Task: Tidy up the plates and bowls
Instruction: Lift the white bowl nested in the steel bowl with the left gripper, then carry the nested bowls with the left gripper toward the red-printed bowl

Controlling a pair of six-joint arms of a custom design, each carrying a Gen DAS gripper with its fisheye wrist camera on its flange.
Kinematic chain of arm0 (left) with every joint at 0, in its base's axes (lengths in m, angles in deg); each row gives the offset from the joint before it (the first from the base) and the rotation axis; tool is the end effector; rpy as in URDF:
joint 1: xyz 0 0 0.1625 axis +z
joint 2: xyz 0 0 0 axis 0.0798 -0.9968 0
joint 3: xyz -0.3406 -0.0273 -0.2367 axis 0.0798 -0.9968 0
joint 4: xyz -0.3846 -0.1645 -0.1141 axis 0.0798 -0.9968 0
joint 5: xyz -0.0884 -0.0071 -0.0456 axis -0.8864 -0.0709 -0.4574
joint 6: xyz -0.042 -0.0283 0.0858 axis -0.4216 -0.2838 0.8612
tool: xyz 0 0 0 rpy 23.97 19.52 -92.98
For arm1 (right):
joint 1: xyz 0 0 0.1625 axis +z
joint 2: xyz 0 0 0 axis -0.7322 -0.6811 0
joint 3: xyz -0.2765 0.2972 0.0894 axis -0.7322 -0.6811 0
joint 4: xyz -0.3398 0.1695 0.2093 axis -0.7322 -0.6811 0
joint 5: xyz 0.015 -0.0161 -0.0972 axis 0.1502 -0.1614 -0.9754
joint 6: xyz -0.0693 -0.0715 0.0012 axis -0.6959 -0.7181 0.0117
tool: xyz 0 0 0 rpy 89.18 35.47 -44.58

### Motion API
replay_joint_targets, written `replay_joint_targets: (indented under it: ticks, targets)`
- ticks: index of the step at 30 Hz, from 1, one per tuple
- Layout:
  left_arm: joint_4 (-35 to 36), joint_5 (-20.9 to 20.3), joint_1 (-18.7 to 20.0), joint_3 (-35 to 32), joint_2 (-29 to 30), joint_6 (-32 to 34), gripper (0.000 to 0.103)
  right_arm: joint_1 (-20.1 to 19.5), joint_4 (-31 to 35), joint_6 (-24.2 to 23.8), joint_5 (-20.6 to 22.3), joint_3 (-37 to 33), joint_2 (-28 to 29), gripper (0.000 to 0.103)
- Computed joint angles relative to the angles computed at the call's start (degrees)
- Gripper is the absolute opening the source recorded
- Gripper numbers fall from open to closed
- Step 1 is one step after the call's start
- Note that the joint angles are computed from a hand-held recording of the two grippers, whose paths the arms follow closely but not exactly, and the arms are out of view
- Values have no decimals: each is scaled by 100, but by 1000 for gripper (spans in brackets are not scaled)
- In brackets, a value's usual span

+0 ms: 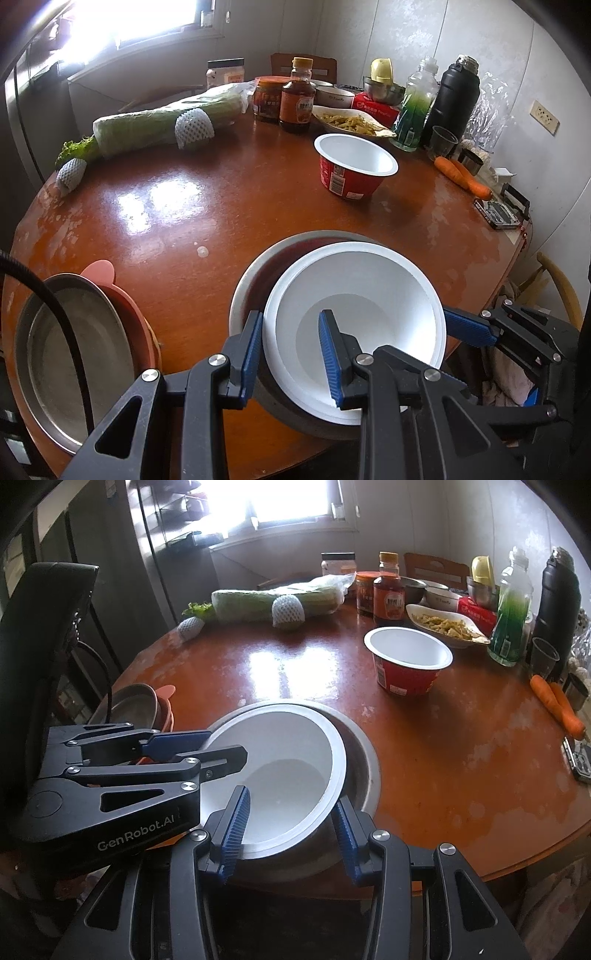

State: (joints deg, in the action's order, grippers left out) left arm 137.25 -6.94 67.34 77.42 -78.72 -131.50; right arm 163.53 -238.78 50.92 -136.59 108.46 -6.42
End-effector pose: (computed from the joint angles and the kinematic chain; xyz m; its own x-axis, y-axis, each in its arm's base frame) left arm -0.0341 -0.6510 0.2285 -0.6048 0.6567 -0.4505 0.7518 0.6575 -0.0509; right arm 0.3378 -0.5497 -0.0924 -0.7864 0.1281 0.6043 -0.3323 0.7369 -0.5887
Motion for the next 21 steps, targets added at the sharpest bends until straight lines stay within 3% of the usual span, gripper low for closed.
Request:
replay_joint_targets:
  ticks: [12,21]
  targets:
    - [-68,85,23,36,-51,16,31,2,-46,-4,-12,1,9,49]
    - [-180,140,10,115,-181,51,39,44,-182,-22,-93,27,-6,52]
